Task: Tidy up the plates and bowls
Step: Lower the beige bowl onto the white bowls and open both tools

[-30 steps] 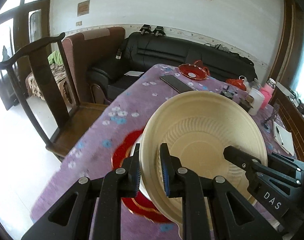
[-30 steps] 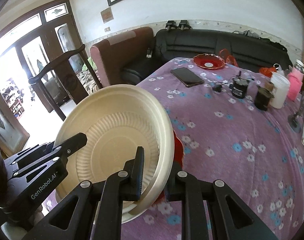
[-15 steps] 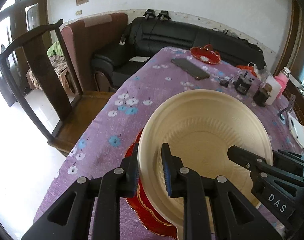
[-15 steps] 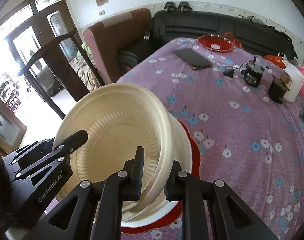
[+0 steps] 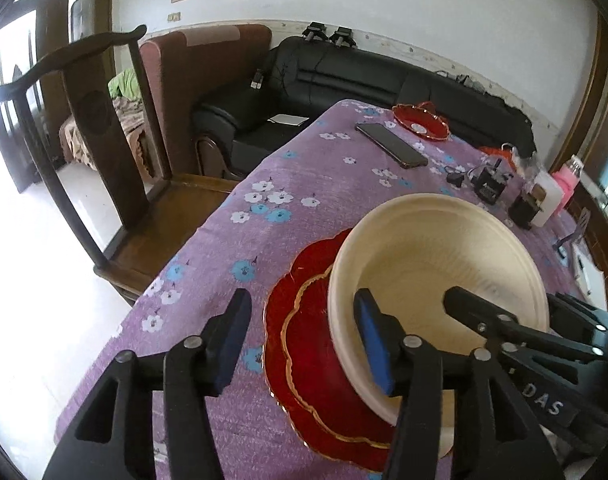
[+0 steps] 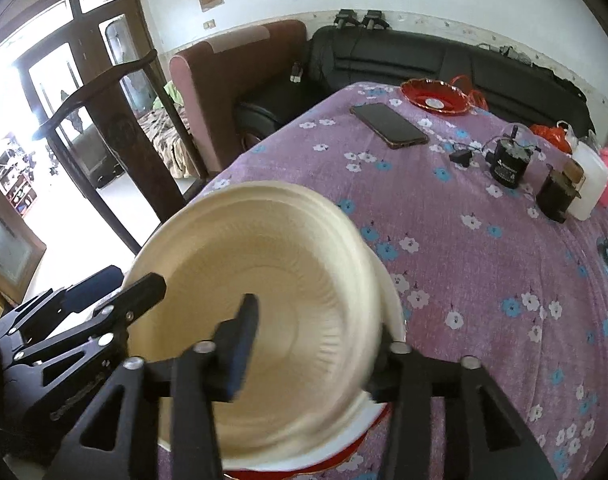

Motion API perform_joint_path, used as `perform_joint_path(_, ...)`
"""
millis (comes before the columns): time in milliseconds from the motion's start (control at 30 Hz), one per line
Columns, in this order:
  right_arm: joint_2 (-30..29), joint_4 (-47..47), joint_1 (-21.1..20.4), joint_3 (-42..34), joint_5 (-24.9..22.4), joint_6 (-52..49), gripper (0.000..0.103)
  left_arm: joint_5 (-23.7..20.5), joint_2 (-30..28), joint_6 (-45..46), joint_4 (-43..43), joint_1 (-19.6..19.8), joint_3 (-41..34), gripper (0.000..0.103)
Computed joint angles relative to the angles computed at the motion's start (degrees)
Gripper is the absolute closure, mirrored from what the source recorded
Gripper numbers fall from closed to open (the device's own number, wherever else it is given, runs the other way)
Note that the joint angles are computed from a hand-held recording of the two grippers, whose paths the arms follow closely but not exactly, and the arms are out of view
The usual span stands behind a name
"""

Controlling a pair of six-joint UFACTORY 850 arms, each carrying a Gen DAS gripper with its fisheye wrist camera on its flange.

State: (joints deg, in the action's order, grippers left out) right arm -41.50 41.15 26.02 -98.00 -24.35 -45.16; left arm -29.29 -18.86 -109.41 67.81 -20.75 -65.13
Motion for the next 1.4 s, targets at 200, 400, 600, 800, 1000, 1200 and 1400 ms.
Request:
perform_joint_path(200,2.4,8.8,0.3,3.5,4.0,-9.4,0.04,0.1,3.7,-10.5,7.0,-0.6,3.8,0.047)
perform_joint_path(400,4.5,21.9,-0.7,6.0,4.2,-20.7,0.038,-2.6,7.0,-18.8,12.2,-1.9,6.9,0.037)
perform_joint_path(600,7.1,31.7,-1.4,9.8,7.2,-29.4,0.037,-8.5,7.9,-18.5,12.1,-4.8,7.3,0.035)
perform_joint_path(800,10.6,43.5,-3.3,14.8,6.4,-39.1,0.037,-20.8,6.3,-14.3,9.2,-8.9,4.8,0.025)
perform_joint_path(1000,13.7,51.4,-5.6,20.2,3.1,-43.7,0.034,-26.8,4.9,-12.0,8.4,-11.6,2.8,0.016)
perform_joint_path(1200,17.0,65.0,-6.0,26.2,4.0,-58.6,0.034,-26.6,3.9,-9.9,6.8,-13.0,1.2,0.015)
perform_joint_path(1400,19.3,75.7,-7.0,30.6,2.9,-67.2,0.028,-26.0,2.7,-7.3,5.1,-13.8,-0.3,0.015)
